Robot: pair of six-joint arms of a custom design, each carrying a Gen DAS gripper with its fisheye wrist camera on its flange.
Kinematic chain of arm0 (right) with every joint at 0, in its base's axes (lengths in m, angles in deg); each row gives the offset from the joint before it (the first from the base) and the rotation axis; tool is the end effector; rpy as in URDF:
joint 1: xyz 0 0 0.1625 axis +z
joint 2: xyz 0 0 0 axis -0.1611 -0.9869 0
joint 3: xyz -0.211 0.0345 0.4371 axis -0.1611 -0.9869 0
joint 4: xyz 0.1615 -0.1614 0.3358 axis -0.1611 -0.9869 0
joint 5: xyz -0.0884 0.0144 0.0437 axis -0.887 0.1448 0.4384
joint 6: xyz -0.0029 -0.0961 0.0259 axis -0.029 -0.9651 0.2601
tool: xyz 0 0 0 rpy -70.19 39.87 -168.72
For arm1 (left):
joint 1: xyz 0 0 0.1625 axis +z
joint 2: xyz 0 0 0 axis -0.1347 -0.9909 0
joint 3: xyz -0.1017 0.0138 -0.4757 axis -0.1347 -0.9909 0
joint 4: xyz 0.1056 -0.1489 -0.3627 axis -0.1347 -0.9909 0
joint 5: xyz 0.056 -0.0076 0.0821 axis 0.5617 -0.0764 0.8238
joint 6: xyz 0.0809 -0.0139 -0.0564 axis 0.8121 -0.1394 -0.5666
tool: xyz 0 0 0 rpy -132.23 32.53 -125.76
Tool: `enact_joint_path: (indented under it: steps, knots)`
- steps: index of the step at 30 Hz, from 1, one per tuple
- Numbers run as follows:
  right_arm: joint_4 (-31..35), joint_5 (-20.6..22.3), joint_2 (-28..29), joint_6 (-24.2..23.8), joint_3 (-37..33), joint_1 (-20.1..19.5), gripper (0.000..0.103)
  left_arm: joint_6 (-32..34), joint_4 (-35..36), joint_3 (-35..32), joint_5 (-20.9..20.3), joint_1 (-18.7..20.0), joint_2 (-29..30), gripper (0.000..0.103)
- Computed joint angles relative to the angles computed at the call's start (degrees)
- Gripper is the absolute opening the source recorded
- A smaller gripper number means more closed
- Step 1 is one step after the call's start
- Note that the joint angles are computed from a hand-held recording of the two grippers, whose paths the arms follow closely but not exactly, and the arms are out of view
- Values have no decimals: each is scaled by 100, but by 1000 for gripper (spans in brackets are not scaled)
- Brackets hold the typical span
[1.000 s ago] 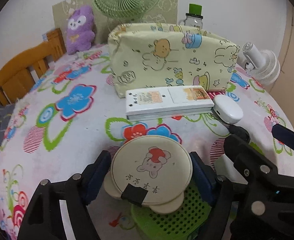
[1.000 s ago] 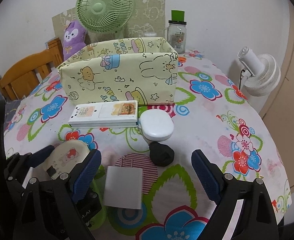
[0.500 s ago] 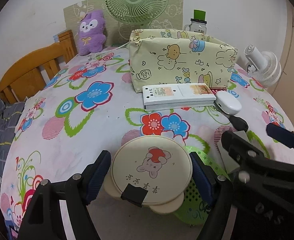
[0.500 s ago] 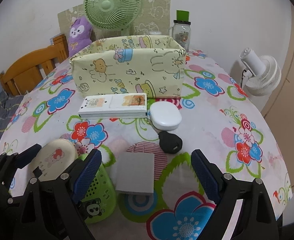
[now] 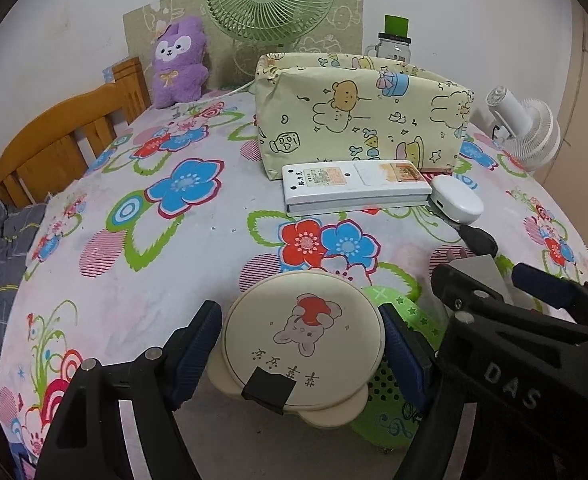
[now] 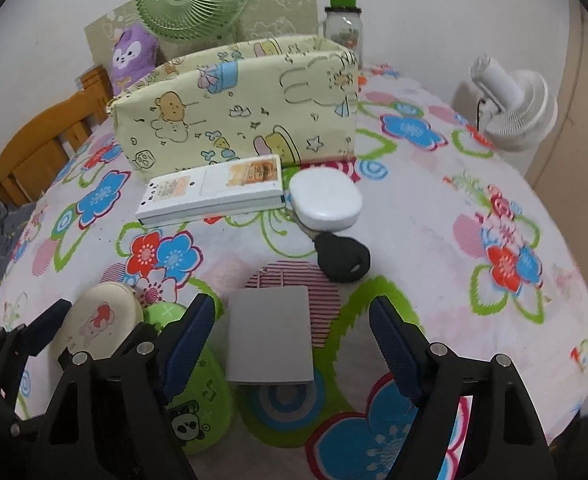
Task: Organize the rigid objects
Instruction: 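Grasp the white square card with the right tool while the left tool holds the compact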
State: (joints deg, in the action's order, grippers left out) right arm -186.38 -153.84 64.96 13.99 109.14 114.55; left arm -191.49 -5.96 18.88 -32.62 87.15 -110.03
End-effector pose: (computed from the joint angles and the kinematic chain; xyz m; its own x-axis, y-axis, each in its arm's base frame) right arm 0.2759 -0.7806 -0.1527 -0.7439 0.1578 0.6494 -0.3053 0.7841 -0.5403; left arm 0.0470 -0.7790 0.1767 -0.6906 0.1854 -0.6990 0.5641 0.7429 -0.3604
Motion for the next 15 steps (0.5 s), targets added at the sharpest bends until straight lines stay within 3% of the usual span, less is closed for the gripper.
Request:
enact_joint_path:
  steps: [4, 7, 8, 15]
  knots:
    - [58, -15, 2, 135, -10, -25, 74, -7, 23, -14, 35, 6, 4, 80]
    - [74, 112, -25, 136, 40, -15, 56, 4, 40, -7, 51, -6, 12, 80]
    - [110, 180, -41, 147, 62, -9, 46, 43, -6, 41, 39, -20, 0, 80]
    - [56, 78, -42, 31, 69, 31, 44, -36, 11, 75, -10, -59, 4, 80]
